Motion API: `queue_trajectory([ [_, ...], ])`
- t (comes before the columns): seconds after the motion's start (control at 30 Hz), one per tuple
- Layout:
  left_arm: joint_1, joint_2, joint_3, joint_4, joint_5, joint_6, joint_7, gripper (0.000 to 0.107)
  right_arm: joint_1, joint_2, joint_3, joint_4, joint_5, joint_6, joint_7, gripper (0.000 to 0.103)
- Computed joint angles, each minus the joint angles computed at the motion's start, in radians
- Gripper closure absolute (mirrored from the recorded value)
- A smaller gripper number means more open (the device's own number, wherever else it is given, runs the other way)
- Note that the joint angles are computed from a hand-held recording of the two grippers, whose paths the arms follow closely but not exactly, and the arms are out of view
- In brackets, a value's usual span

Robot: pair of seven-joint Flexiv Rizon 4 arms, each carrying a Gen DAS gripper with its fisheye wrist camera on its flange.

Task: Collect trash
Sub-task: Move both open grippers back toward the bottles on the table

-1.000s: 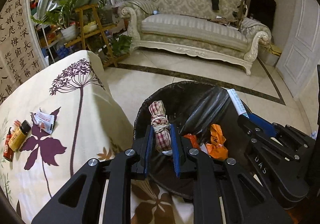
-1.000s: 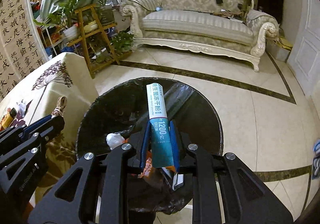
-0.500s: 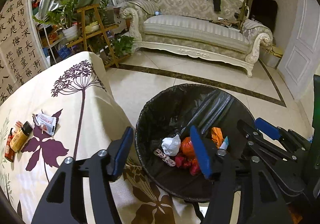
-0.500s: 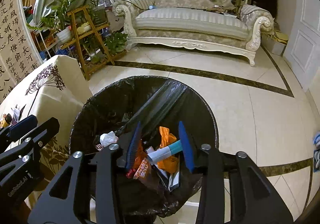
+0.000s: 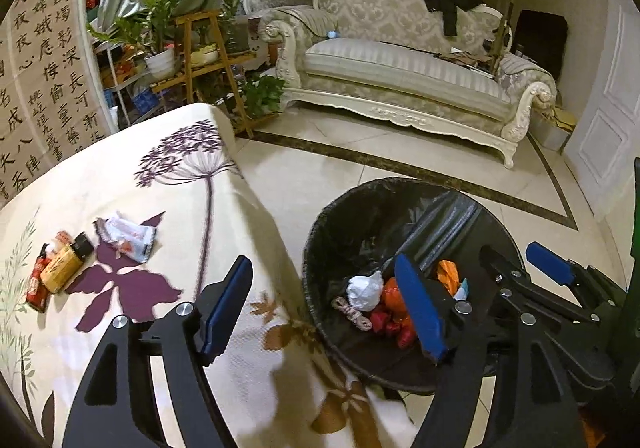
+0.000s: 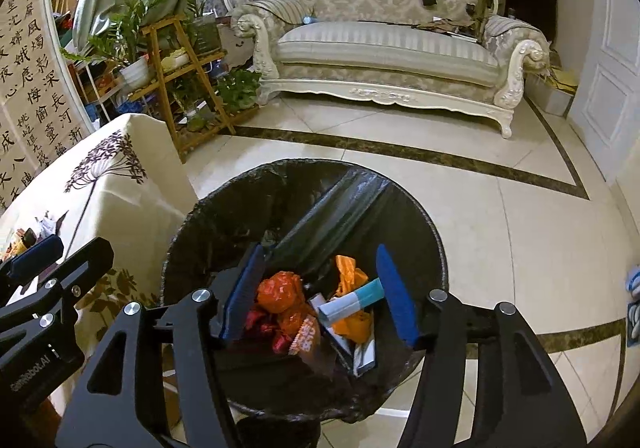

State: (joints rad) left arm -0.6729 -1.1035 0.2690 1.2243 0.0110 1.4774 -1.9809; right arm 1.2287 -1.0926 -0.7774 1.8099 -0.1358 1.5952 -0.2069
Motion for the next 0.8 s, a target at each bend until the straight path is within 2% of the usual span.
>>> queue_trajectory([
  [0.17, -0.015, 0.038, 0.051, 0.082, -0.001, 0.043, -0.045, 0.034, 0.002, 0.002, 0.006, -0.033, -0.014, 0.004, -0.014, 0.044],
  [0.4, -0.043, 0.096, 0.150, 0.241, -0.041, 0.111, -0.105, 0.034, -0.038, -0.001, 0.063, -0.141, -0.065, 0.001, -0.056, 0.044],
  [0.57, -0.067, 0.120, 0.228, 0.340, -0.092, 0.133, -0.132, 0.034, -0.085, -0.011, 0.133, -0.255, -0.128, -0.022, -0.091, 0.044],
  [0.8, -0.086, 0.146, 0.306, 0.476, -0.168, 0.175, -0.150, 0.034, -0.191, -0.042, 0.297, -0.472, -0.254, -0.094, -0.136, 0.044],
])
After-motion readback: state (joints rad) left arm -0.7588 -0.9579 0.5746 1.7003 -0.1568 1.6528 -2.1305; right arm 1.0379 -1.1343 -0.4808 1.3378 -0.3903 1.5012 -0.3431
